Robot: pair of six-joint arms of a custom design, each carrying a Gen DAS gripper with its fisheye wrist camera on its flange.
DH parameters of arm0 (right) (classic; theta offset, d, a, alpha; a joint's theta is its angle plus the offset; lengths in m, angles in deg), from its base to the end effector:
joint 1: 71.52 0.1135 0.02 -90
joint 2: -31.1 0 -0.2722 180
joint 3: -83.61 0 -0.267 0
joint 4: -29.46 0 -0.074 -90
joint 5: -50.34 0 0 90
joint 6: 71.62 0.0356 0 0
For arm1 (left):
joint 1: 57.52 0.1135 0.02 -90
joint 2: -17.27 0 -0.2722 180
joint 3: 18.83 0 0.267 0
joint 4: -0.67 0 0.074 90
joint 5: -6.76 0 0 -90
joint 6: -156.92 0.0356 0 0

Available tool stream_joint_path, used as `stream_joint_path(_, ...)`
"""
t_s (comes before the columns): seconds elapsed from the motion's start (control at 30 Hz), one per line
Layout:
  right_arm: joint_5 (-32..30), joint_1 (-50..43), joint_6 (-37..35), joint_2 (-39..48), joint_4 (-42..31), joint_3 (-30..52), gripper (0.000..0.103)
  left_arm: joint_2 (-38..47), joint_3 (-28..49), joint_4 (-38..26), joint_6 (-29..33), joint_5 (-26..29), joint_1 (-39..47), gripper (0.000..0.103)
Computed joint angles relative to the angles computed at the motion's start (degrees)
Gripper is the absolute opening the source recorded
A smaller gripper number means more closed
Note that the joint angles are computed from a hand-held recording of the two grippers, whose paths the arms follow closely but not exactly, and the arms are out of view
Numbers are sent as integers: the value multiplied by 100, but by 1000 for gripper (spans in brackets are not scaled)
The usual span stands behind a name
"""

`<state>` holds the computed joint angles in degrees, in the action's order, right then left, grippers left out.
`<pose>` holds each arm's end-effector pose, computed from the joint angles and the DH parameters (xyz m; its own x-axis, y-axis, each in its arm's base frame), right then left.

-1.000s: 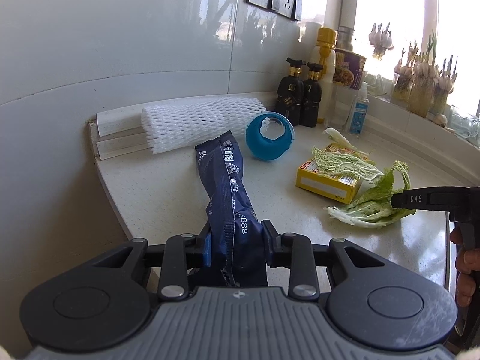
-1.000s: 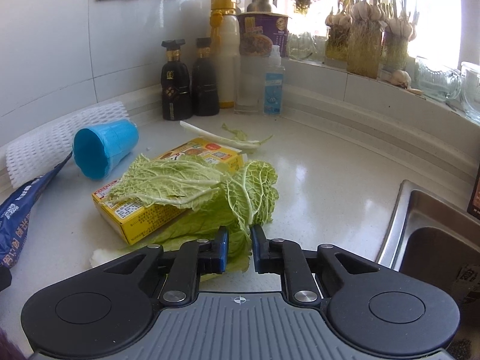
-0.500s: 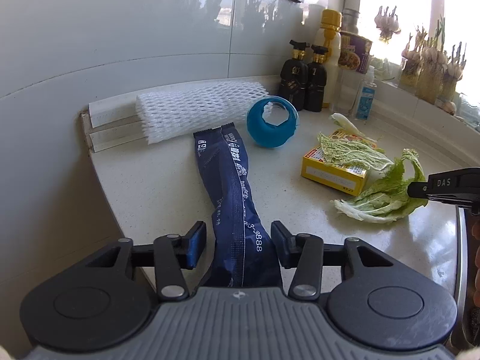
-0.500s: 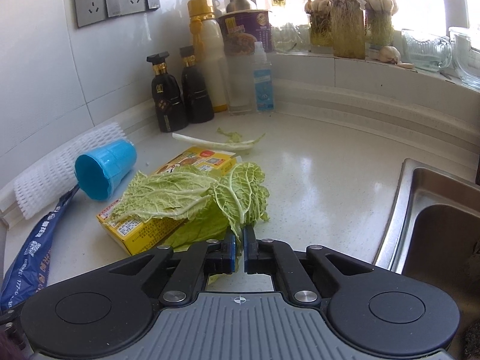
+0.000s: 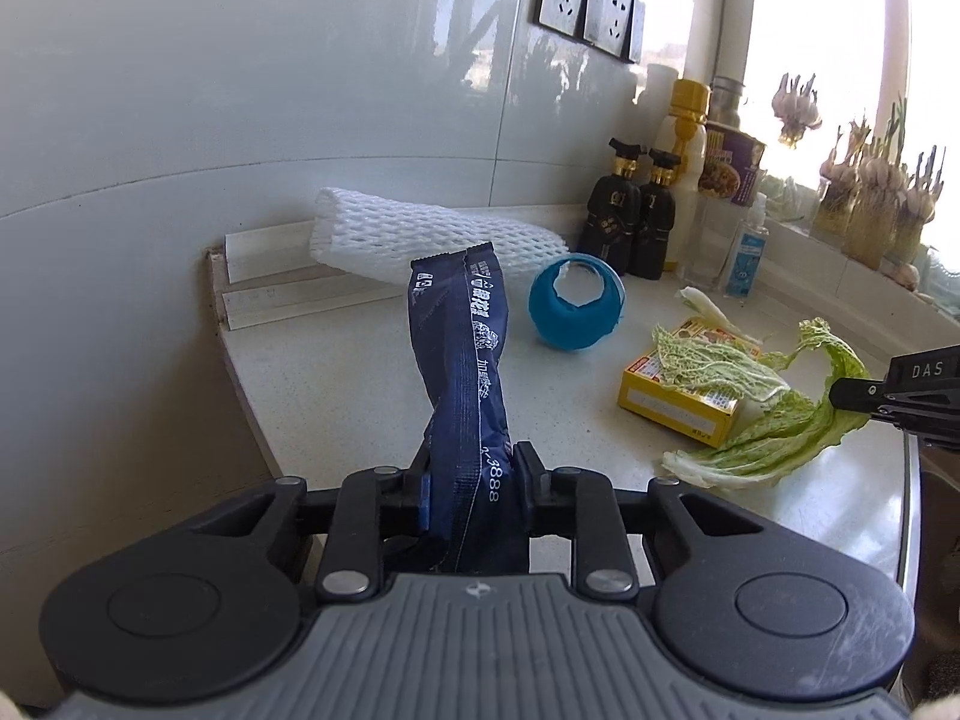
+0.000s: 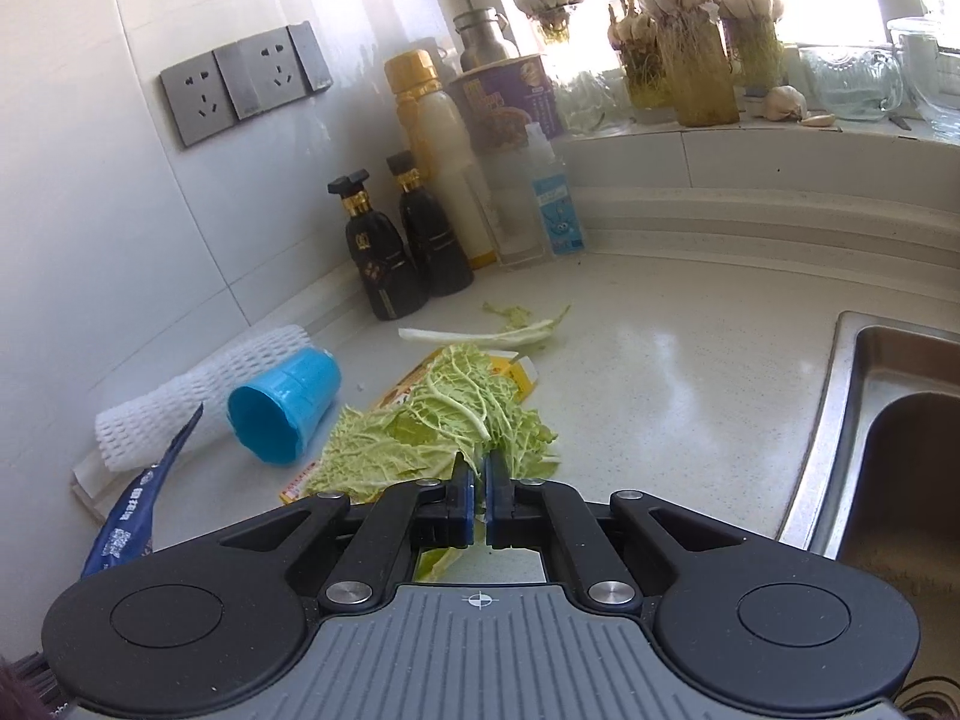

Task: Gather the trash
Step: 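Lift the wrapper and cabbage leaf with both grippers over the wastebasket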

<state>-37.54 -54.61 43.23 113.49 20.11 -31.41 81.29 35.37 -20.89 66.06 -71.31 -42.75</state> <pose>0.3224 0.0966 0.2541 -0.4998 0.2870 -0.8172 -0.0540 0.9313 0.3601 0.2502 0.0583 0.2560 -0.5023 -0.1476 -0.8520 -0.0863 0.9890 -0.1204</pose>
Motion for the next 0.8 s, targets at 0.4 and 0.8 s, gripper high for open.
stream_joint_path(0.4, -197, 194, -93, -603, 286, -214, 3, -553, 4, -457, 206, 653, 628, 22)
stream_joint_path(0.8, -495, 748, -259, -1149, 382, -286, 2, -998, -85, -892, 382, 1467, 1472, 21)
